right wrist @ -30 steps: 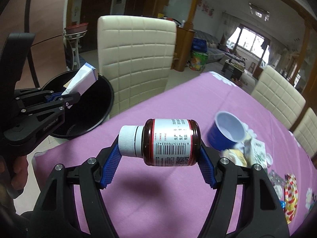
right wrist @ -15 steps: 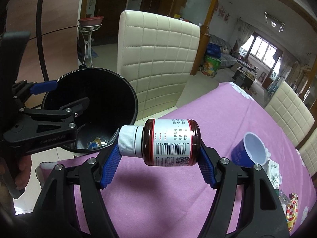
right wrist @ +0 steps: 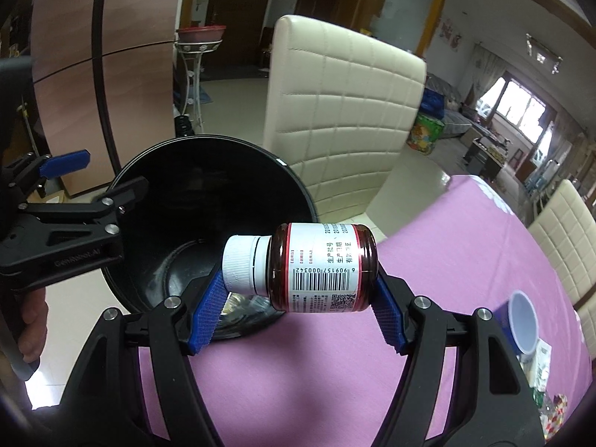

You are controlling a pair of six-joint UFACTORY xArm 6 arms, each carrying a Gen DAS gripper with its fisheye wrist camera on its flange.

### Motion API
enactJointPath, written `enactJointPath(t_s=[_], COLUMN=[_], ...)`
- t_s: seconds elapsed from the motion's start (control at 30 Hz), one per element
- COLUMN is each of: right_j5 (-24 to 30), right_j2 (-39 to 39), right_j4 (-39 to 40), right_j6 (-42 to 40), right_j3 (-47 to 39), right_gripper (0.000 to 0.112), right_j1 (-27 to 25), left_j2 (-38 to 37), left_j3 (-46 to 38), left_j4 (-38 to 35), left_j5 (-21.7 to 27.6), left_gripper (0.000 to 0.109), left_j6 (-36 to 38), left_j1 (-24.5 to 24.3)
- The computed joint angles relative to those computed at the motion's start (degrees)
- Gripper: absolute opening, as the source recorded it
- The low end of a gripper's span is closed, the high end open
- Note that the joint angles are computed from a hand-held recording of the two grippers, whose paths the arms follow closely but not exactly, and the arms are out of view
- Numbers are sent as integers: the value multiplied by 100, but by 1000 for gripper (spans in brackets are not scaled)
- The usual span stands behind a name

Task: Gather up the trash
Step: 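Open left tool over the bin while right tool drops the pill bottle in, then move both tools back to the table and grasp red-gold wrapper with right tool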

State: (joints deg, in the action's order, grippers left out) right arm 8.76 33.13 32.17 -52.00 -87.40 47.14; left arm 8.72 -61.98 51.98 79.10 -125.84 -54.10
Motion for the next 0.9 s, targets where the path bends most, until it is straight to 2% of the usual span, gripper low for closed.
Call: enactJointPath(t_s=[0.17, 0.2, 0.23, 0.3, 0.4, 0.73, 0.9], right_j5=[305, 299, 147, -279, -626, -930, -1063], right_j2=[151, 160, 146, 145, 122, -199, -278], right_j4=[189, 232, 468, 714, 224, 16, -683], right_j6=[-228, -298, -529, -886, -506, -109, 726], right_j3=[-235, -242, -199, -104, 71, 655, 869], right_gripper=[72, 85, 92, 92, 92, 92, 92], right_j1=[75, 97, 132, 220, 211, -253, -666], left_j2=[-113, -118, -129, -124, -140, 330, 725], left_j3=[129, 137, 152, 141, 146, -407, -899], left_j4=[-58, -63, -68, -64, -33, 211, 342], left_j5=[41, 42, 48, 36, -16, -394, -795], left_gripper=[86, 86, 86, 86, 86, 86, 86], left_j6=[-111, -106, -109, -65, -34, 494, 890], left_j1=[-19, -19, -22, -3, -5, 41, 130])
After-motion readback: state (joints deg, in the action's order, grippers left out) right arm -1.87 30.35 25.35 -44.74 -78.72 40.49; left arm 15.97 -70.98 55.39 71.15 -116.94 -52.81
